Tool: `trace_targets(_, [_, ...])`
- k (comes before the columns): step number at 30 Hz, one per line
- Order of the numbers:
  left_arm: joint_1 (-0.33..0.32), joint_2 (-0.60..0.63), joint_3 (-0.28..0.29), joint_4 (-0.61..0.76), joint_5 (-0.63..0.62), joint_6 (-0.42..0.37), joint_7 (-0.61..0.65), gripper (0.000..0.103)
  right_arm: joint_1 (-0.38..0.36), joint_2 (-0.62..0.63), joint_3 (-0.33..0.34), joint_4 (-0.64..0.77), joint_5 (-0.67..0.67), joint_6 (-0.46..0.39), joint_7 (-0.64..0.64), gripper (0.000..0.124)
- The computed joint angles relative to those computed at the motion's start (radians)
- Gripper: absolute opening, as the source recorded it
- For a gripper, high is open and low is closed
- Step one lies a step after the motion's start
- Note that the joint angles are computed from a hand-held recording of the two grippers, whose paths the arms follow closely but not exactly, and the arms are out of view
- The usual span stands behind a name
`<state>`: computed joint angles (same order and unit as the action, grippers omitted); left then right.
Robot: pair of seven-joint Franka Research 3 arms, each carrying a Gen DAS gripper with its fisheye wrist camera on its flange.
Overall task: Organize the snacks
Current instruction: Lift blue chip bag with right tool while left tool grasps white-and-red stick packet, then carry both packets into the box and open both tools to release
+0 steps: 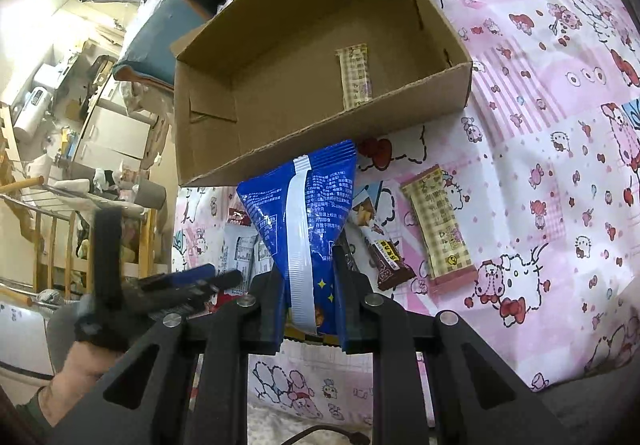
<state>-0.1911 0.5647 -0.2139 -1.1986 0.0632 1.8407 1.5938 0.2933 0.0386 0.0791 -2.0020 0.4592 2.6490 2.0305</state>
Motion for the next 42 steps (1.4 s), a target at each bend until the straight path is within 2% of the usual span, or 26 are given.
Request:
trace_targets(3, [-0.036,-0.028,0.012,-0.073,0.084,0.050,0.014,0.052,0.000,0.002,-0.002,0.003,-0.029,-0.002,0.015,0.020])
trace_targets(6, [-0.044,-0.049,0.010,-0.114,0.112,0.081,0.019,0.025,0.001,0.001,-0.002,0.003,-0.037,-0.004,0.020,0.020])
trace_targets(9, [-0.019,-0.081,-0.007,-0.139,0.058,0.096,0.034,0.024,0.000,0.002,-0.001,0.005,-0.023,-0.006,0.006,0.020])
trace_targets(15, [0.063,-0.132,-0.026,-0.149,-0.143,0.040,0.001,0.021,-0.001,0.005,0.002,0.007,0.029,-0.007,-0.038,0.020])
trace_targets(17, [0.075,-0.161,-0.024,-0.179,-0.167,0.046,0.001,0.012,-0.001,0.012,0.004,0.015,0.047,-0.018,-0.059,0.020])
trace_targets(21, [0.099,-0.230,-0.016,-0.269,-0.209,0.081,0.016,0.012,0.002,0.025,0.007,0.036,0.057,-0.037,-0.082,0.020])
trace_targets(24, [0.107,-0.239,-0.015,-0.271,-0.234,0.093,0.034,0.012,0.004,0.030,0.008,0.046,0.059,-0.046,-0.093,0.020])
trace_targets(28, [0.104,-0.273,-0.011,-0.289,-0.245,0.149,0.046,0.012,0.004,0.030,0.009,0.048,0.079,-0.041,-0.112,0.020])
trace_targets(36, [0.089,-0.251,-0.003,-0.205,-0.209,0.257,0.026,0.012,0.008,-0.008,0.017,0.018,0.230,0.108,-0.256,0.020])
trace_targets(39, [0.083,-0.203,-0.005,-0.117,-0.194,0.264,0.014,0.012,0.010,0.000,0.014,0.030,0.234,0.168,-0.274,0.020])
trace_targets(42, [0.066,-0.124,-0.009,0.014,-0.168,0.236,-0.005,0.012,0.006,0.019,0.010,0.054,0.226,0.211,-0.274,0.020])
